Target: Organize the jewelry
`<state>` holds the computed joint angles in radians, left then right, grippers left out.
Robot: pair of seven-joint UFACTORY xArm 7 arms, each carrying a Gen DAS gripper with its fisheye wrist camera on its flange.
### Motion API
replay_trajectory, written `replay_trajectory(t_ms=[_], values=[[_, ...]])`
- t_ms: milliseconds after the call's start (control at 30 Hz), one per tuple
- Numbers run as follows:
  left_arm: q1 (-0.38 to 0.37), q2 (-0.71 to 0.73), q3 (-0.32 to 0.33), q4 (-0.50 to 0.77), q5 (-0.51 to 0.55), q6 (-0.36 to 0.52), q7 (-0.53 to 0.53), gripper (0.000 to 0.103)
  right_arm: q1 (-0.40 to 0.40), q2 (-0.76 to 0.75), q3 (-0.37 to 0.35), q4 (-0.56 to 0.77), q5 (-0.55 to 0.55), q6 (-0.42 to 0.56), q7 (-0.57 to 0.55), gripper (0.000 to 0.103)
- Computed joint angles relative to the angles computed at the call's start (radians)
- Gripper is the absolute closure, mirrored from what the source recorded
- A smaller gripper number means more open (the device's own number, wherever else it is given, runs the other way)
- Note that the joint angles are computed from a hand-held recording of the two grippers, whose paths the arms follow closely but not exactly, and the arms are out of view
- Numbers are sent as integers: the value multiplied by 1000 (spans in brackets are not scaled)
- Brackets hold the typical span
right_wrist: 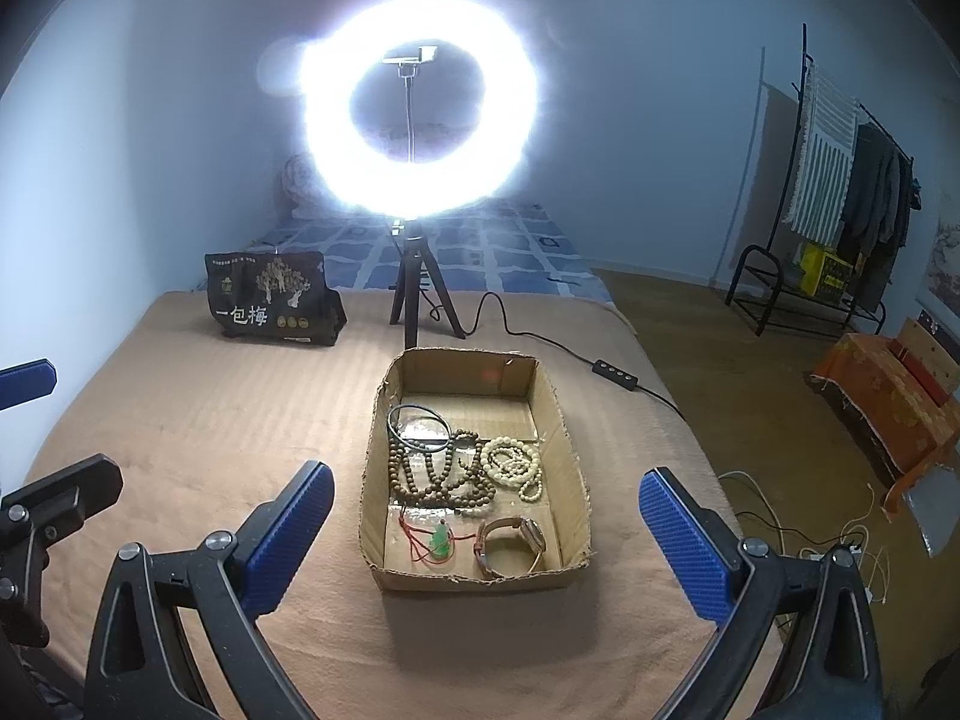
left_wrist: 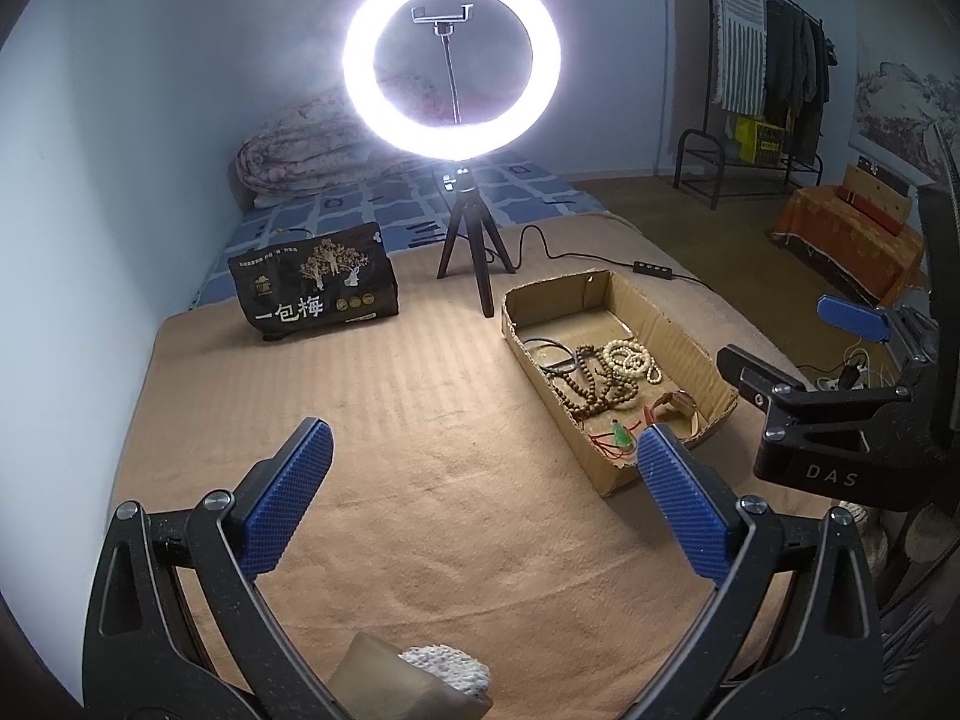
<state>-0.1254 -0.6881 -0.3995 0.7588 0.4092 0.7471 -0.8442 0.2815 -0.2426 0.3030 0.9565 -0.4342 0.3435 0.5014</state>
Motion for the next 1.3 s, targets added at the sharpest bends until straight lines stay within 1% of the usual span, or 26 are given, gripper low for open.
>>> replay_trajectory(t_ms=[500,1133,1300], values=[[3,12,-2,-2,12,-14,-12,0,1,5,-6,8,2,4,-1,0],[9,10,-4,1,30,-3,-14,0,-3,1,-7,3,6,3,-3,0],[21,-5,-19,-6,52,-11,-24,0,-4,-1,-8,1,5,3,-3,0]])
